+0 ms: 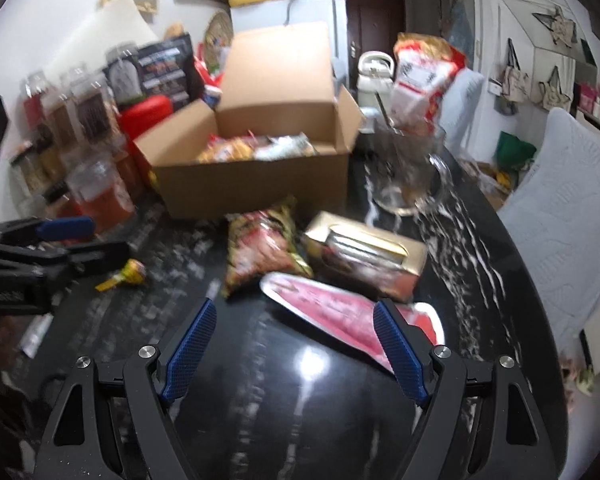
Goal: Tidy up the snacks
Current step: 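Withdraw both grippers from the box toward the remaining snacks on the table, then grasp the pink pouch with the right gripper while the left gripper grasps the cereal packet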
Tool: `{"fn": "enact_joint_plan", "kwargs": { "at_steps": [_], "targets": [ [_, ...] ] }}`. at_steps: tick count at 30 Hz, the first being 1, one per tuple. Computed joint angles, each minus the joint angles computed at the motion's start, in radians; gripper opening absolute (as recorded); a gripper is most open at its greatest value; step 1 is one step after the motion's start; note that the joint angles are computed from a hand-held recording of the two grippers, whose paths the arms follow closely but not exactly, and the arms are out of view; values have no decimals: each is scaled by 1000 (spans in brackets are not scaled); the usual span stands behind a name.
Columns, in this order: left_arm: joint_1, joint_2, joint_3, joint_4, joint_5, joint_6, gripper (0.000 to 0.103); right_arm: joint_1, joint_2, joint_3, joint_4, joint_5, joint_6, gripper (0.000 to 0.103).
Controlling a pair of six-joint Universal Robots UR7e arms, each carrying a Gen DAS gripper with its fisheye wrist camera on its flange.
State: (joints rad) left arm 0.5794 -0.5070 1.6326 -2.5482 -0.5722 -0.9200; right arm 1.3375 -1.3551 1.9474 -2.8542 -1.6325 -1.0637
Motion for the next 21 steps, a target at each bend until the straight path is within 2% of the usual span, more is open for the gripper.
{"fn": "enact_joint_plan", "kwargs": {
  "at_steps": [5, 8, 12, 16, 21],
  "targets": [
    [12, 16, -20, 65, 7, -60, 87, -6, 56, -26, -64, -68, -63, 82],
    [25, 28, -34, 54, -19, -52, 87, -8, 88, -56, -38, -93, -99, 82],
    [31, 49, -72, 105, -13, -71, 87, -2, 132, -84, -42, -127, -148, 81],
    [36, 64, -95, 104, -6, -62, 87, 9, 181, -96, -126, -188, -217, 82],
    [51, 79, -116, 43, -20, -21, 87, -5, 185, -138, -41, -158, -187, 83]
  ]
}}
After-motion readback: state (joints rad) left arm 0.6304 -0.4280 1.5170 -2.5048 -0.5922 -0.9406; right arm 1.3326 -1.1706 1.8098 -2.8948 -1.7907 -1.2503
